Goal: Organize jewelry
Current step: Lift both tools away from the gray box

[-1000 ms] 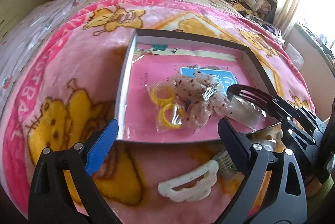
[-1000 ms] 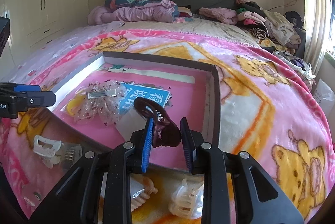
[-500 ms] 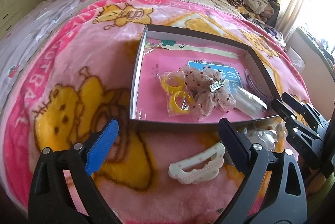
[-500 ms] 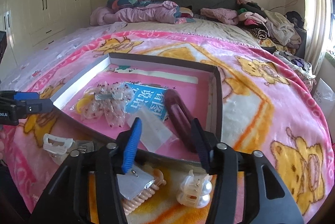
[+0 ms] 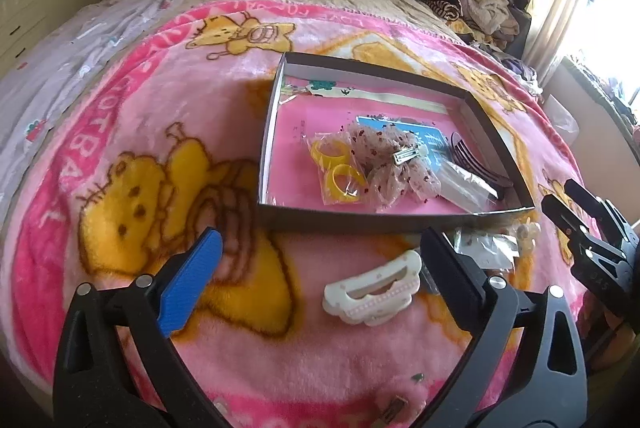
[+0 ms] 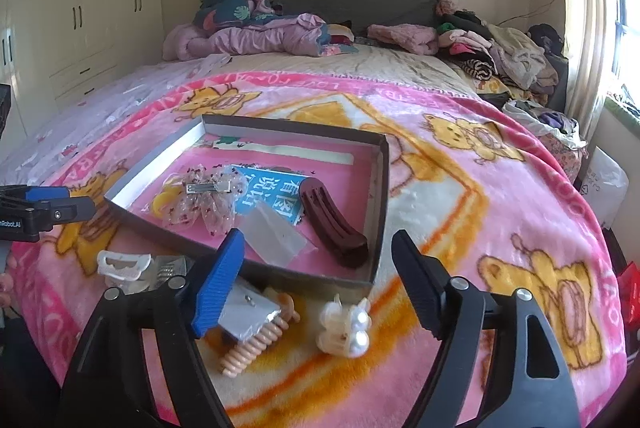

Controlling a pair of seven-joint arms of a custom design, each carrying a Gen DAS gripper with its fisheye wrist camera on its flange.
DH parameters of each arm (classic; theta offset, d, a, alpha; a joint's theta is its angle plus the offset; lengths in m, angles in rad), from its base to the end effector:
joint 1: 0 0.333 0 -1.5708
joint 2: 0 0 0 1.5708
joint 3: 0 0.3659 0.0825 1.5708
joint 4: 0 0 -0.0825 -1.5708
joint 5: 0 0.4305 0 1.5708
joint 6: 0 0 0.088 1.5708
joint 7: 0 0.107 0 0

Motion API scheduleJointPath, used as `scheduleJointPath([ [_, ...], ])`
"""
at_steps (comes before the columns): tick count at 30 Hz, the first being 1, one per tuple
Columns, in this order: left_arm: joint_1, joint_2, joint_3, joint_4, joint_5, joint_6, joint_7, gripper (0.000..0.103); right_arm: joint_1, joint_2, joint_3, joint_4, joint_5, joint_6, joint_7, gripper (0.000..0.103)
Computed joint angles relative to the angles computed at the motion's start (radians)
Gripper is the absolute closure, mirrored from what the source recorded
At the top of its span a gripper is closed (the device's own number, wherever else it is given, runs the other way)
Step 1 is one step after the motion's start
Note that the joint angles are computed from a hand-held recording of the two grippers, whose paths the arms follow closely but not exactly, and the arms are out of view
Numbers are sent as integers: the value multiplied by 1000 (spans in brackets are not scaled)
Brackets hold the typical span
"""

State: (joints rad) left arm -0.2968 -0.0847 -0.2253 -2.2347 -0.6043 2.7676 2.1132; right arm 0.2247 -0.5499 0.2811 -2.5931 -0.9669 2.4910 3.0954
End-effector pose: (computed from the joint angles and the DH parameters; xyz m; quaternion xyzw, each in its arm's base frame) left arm 0.5193 -0.2737 0.4945 -0.4497 0.8252 -0.3317 0.0830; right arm 0.3694 0.2173 0.4954 -0.5160 0.7301 -0.3721 0.2496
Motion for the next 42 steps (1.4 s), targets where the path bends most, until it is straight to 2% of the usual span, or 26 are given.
scheduleJointPath([
  [3,-3,-17,3,-16,-15,1,17,11,14,-13,6,-2,20,-17,-9,28],
  [7,-10,-41,8,-38,-31,5,33,11,25,-30,24,-7,28,-37,1,21],
  [23,-40,-127,34,-132,-73,26,89,11,85,-43,52,-13,66,-59,-6,21],
  [42,-68,-192,53,-215,-85,42,120,11,134,-24,62,-32,105,-31,-11,21],
])
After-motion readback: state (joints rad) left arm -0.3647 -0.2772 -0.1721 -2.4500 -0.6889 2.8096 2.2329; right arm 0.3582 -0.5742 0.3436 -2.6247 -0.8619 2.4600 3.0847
